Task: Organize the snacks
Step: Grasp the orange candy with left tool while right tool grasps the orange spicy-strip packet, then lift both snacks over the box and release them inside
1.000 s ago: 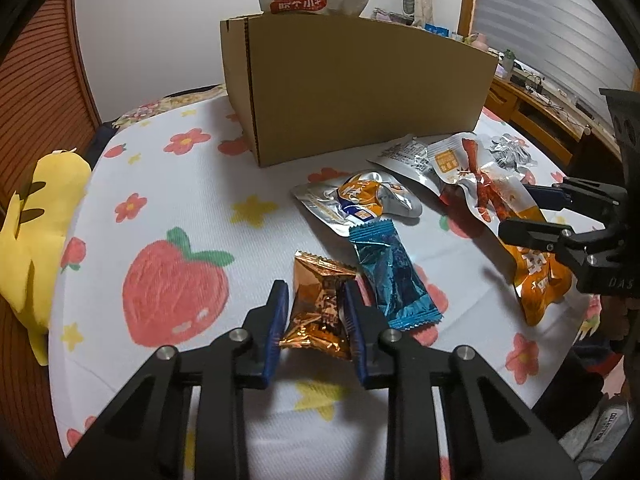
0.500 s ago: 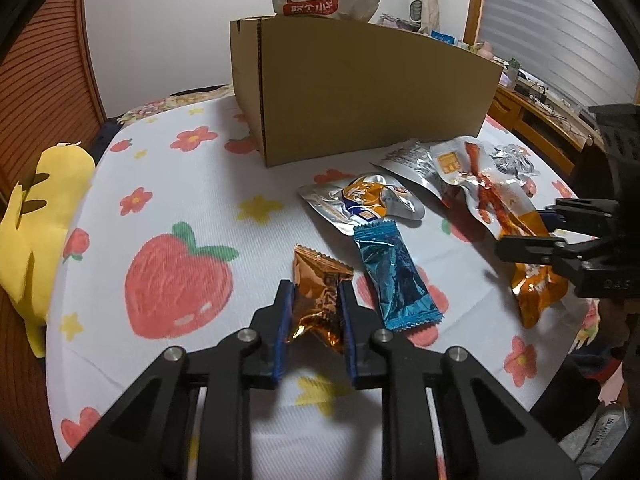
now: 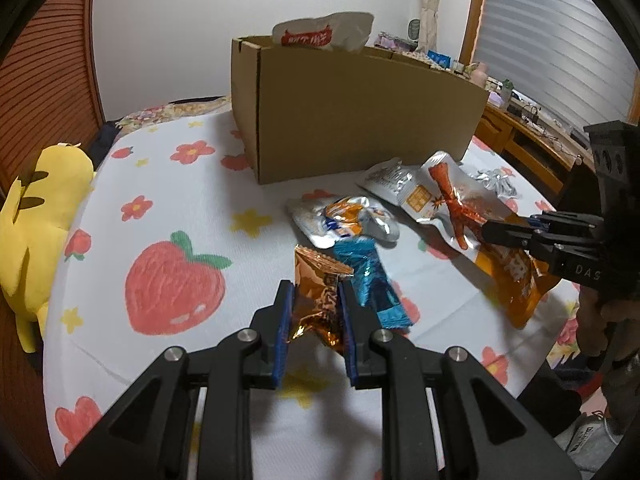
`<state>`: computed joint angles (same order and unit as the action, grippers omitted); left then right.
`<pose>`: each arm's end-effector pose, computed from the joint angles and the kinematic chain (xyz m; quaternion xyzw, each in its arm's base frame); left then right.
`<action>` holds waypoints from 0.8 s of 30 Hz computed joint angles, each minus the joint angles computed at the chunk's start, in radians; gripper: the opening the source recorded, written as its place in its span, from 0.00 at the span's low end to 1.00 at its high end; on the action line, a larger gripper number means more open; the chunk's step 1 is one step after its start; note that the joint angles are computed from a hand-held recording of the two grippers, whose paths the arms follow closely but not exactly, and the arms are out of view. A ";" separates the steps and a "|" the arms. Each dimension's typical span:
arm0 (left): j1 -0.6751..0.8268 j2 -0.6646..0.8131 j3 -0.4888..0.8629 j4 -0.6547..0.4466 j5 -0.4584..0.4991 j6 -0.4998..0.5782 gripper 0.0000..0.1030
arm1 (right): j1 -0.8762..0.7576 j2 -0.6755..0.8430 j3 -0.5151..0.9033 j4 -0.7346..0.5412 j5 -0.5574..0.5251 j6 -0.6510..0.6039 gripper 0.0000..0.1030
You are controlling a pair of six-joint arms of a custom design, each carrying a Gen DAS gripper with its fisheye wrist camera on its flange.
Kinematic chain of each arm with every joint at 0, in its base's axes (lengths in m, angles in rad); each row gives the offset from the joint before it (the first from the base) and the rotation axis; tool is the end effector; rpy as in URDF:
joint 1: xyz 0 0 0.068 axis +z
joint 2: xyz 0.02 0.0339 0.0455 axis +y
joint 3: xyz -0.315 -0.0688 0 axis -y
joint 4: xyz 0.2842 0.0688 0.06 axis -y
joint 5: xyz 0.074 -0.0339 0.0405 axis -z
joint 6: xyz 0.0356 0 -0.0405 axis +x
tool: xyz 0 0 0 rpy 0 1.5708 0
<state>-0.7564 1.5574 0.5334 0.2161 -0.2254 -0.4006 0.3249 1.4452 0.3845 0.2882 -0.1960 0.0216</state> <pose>0.2163 -0.1932 0.1383 0.1220 0.9151 -0.1149 0.3668 0.2344 0.0863 0.1313 -0.1761 0.9007 0.1555 0.3654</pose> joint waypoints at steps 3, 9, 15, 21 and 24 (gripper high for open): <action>-0.011 -0.012 0.006 -0.009 -0.015 0.000 0.19 | -0.029 -0.021 -0.012 0.011 -0.034 0.003 0.15; -0.033 -0.059 0.009 -0.035 -0.055 0.003 0.19 | -0.070 -0.095 -0.033 0.008 -0.085 0.001 0.11; -0.053 -0.068 0.017 -0.041 -0.083 0.005 0.19 | -0.072 -0.111 -0.035 0.005 -0.061 -0.012 0.00; -0.059 -0.054 0.009 -0.027 -0.086 -0.026 0.19 | -0.068 -0.063 -0.023 -0.001 -0.084 -0.045 0.03; -0.053 -0.056 -0.004 -0.027 -0.080 -0.039 0.19 | -0.057 -0.016 0.002 0.000 -0.102 -0.077 0.22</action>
<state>-0.8095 1.5009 0.5297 0.1893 -0.3054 -0.4400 0.2678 1.4290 0.3865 0.2879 -0.2984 -0.0556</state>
